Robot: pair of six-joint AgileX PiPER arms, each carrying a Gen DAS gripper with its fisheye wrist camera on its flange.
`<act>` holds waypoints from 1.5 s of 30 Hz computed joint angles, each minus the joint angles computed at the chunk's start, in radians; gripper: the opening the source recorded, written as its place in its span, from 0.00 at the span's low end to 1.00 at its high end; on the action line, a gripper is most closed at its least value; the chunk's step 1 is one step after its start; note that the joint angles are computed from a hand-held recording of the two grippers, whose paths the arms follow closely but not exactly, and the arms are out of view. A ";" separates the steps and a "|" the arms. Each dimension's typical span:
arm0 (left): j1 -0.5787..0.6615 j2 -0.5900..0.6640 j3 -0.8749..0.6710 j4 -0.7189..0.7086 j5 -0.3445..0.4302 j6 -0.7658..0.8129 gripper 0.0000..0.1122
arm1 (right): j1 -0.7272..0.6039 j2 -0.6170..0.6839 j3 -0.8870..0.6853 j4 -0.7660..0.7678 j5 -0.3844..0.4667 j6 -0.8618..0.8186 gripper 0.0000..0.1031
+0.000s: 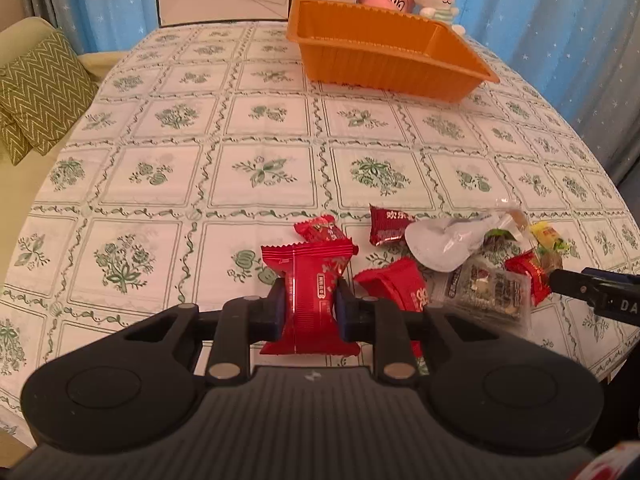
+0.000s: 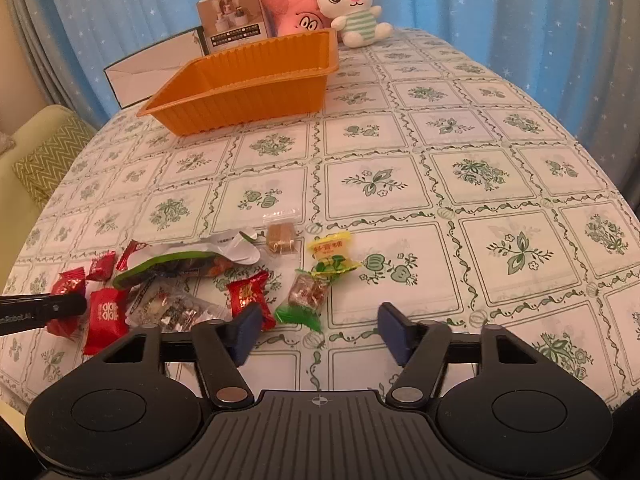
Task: Organize snacks
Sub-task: 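Grasp the red candy packet with the left tool while the right tool grasps a small wrapped candy, then carry both held candies into the orange tray and open both tools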
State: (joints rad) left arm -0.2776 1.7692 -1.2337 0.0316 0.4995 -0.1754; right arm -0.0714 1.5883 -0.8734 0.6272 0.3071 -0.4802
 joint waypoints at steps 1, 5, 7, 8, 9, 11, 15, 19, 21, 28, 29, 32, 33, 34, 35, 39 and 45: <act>0.000 -0.002 -0.002 0.003 0.001 -0.003 0.19 | -0.002 0.007 -0.004 0.023 -0.001 -0.020 0.56; 0.000 -0.004 -0.013 -0.006 0.004 -0.001 0.19 | 0.003 0.032 -0.020 0.101 -0.013 -0.087 0.47; -0.004 -0.004 -0.016 -0.008 0.006 -0.001 0.19 | 0.007 0.047 -0.033 0.111 -0.014 -0.093 0.42; -0.006 -0.004 -0.018 -0.010 0.008 0.001 0.19 | 0.009 0.054 -0.040 0.100 -0.015 -0.079 0.39; -0.007 -0.004 -0.017 -0.015 0.008 0.008 0.19 | 0.012 0.059 -0.045 0.089 -0.017 -0.067 0.34; -0.010 -0.005 -0.018 -0.016 0.008 0.009 0.19 | 0.010 0.065 -0.051 0.079 -0.015 -0.049 0.31; -0.014 -0.009 -0.015 -0.016 0.008 0.009 0.19 | 0.010 0.063 -0.049 0.034 -0.019 -0.010 0.23; -0.019 -0.031 -0.006 -0.013 0.008 0.008 0.19 | 0.019 0.030 -0.014 0.013 -0.051 -0.014 0.20; -0.023 -0.043 -0.004 -0.010 0.009 0.008 0.19 | 0.018 0.007 0.001 0.021 -0.058 -0.023 0.20; -0.043 -0.081 -0.017 -0.023 0.025 0.013 0.19 | 0.007 -0.073 0.030 0.026 -0.049 -0.031 0.20; -0.046 -0.085 -0.023 -0.029 0.029 0.017 0.19 | 0.001 -0.086 0.032 0.043 -0.040 -0.050 0.20; -0.052 -0.090 -0.050 -0.056 0.039 0.038 0.19 | -0.014 -0.120 0.023 0.046 -0.009 -0.054 0.20; -0.053 -0.088 -0.063 -0.067 0.043 0.046 0.19 | -0.017 -0.131 0.019 0.042 0.000 -0.053 0.20; -0.054 -0.085 -0.077 -0.074 0.046 0.051 0.19 | -0.016 -0.141 0.012 0.028 0.007 -0.043 0.20; -0.057 -0.080 -0.095 -0.076 0.052 0.053 0.19 | -0.018 -0.149 0.003 0.027 0.017 -0.046 0.20; -0.066 -0.037 -0.188 -0.075 0.078 0.058 0.19 | -0.027 -0.143 -0.059 0.054 0.060 -0.078 0.20; -0.052 0.113 -0.427 -0.101 0.125 0.103 0.19 | -0.017 -0.002 -0.241 0.154 0.067 -0.199 0.20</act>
